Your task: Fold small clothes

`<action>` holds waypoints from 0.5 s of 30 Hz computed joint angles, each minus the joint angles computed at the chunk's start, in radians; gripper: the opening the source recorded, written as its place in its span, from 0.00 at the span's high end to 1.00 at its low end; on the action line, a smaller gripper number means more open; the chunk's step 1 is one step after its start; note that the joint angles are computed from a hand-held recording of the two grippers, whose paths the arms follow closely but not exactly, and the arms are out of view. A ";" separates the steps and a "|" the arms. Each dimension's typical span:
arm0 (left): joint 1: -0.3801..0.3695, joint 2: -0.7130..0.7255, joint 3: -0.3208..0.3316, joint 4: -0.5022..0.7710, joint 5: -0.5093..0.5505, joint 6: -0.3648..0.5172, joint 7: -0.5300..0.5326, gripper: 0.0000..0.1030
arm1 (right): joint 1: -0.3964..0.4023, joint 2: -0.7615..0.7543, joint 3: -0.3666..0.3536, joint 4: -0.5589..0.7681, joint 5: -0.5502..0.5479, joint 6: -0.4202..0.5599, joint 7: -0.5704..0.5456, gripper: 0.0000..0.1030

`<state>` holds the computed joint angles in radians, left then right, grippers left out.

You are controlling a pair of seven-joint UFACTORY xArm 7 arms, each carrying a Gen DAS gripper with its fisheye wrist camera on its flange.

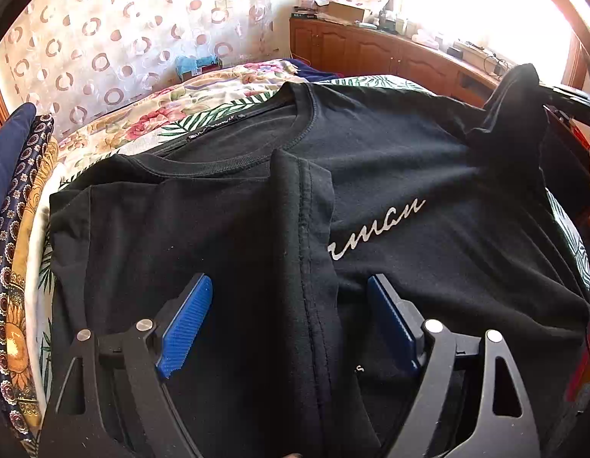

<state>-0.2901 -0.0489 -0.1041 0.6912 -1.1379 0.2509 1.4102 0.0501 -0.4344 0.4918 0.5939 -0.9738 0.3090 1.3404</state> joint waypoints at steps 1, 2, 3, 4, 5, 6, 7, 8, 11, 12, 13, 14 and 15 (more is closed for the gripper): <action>0.000 0.001 0.000 0.001 0.001 0.001 -0.001 0.19 | 0.002 0.038 0.008 0.022 -0.015 -0.040 -0.005 0.87; 0.002 0.000 0.001 0.001 0.003 0.005 -0.003 0.19 | 0.016 0.081 0.005 0.041 -0.013 -0.067 -0.026 0.82; 0.002 0.001 0.001 0.002 0.002 0.005 -0.004 0.18 | 0.032 0.116 0.003 0.058 -0.005 -0.069 -0.048 0.76; 0.002 0.001 0.000 0.002 0.001 0.004 -0.003 0.18 | 0.047 0.141 0.004 0.068 -0.003 -0.057 -0.052 0.65; 0.002 0.000 0.000 0.001 -0.001 0.003 -0.001 0.18 | 0.063 0.154 -0.011 0.067 0.002 -0.055 -0.054 0.57; 0.002 0.001 0.000 0.002 0.000 0.003 -0.002 0.18 | 0.084 0.157 -0.032 0.055 0.020 -0.064 -0.058 0.56; 0.002 0.001 0.000 0.002 0.000 0.002 0.000 0.18 | 0.105 0.151 -0.061 0.037 0.047 -0.077 -0.076 0.56; 0.002 0.000 0.000 0.002 -0.002 0.001 0.001 0.18 | 0.109 0.150 -0.067 0.033 0.057 -0.075 -0.076 0.56; 0.002 0.001 0.000 0.002 -0.002 0.002 0.001 0.18 | 0.108 0.106 -0.085 -0.019 0.084 -0.068 -0.060 0.56; 0.002 0.000 0.000 0.001 -0.003 0.002 0.001 0.18 | 0.107 0.094 -0.088 -0.039 0.104 -0.069 -0.056 0.56; 0.002 0.000 -0.001 0.001 -0.004 0.000 0.002 0.18 | 0.103 0.089 -0.092 -0.051 0.126 -0.059 -0.061 0.56; 0.001 0.000 -0.001 0.001 -0.004 -0.001 0.003 0.18 | 0.100 0.091 -0.096 -0.056 0.150 -0.039 -0.072 0.56; 0.002 0.000 0.000 0.001 -0.004 0.000 0.003 0.18 | 0.095 0.098 -0.093 -0.058 0.167 -0.026 -0.068 0.56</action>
<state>-0.2882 -0.0486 -0.1041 0.6923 -1.1418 0.2513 1.4133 0.1446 -0.3363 0.3990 0.5357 -0.8071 0.2834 1.2724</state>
